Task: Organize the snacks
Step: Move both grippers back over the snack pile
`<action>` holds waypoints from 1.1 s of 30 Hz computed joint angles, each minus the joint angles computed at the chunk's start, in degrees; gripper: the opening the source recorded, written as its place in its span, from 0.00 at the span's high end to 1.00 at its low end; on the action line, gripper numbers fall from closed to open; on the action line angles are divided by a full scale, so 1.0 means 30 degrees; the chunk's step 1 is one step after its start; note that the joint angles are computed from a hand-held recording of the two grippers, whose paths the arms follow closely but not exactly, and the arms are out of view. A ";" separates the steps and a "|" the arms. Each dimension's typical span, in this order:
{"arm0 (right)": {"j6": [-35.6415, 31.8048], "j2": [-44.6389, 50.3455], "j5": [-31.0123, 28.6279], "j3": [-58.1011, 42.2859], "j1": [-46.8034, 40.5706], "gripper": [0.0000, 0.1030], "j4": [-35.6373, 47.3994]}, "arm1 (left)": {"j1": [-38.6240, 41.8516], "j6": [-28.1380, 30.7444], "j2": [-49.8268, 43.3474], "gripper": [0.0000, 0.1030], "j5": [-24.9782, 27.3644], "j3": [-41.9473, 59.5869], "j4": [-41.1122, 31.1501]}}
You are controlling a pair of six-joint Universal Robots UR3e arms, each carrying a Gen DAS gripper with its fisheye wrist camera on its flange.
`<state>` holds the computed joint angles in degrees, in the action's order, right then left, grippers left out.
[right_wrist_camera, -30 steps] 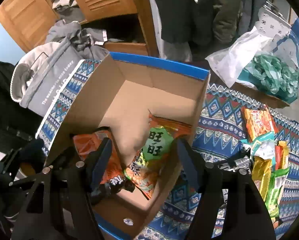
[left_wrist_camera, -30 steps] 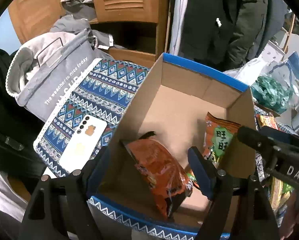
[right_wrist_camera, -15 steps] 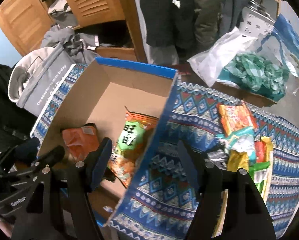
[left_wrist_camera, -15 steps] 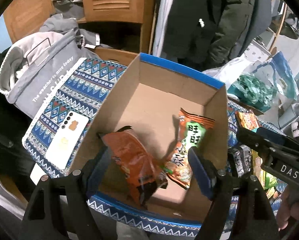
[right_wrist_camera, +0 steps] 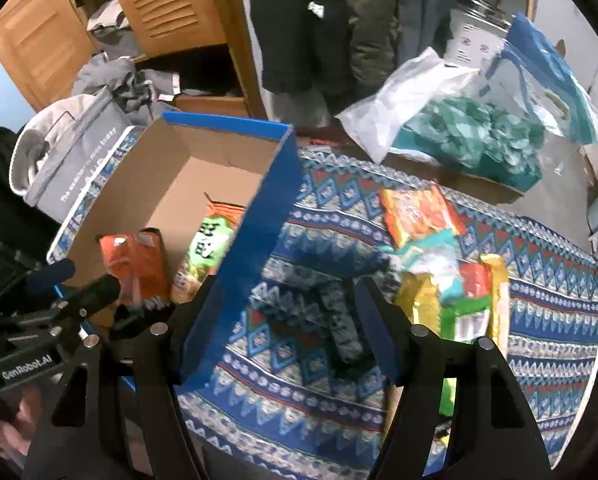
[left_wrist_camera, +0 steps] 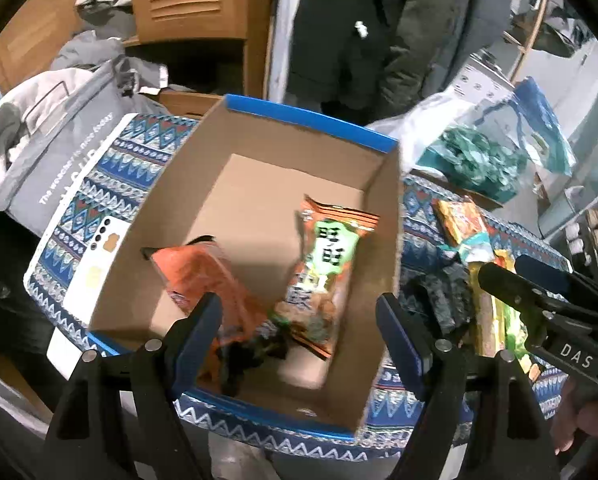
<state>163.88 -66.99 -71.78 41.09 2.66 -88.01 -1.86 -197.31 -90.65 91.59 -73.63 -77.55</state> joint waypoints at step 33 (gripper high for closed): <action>-0.4117 -0.4084 0.1346 0.8242 -0.7972 0.33 -0.1315 | -0.6043 -0.2927 -0.8485 0.22 -0.0620 0.9720 -0.3361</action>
<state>151.53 -79.25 -67.75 65.82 -21.26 -91.95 -19.99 -206.09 -116.10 89.73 -44.47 -87.63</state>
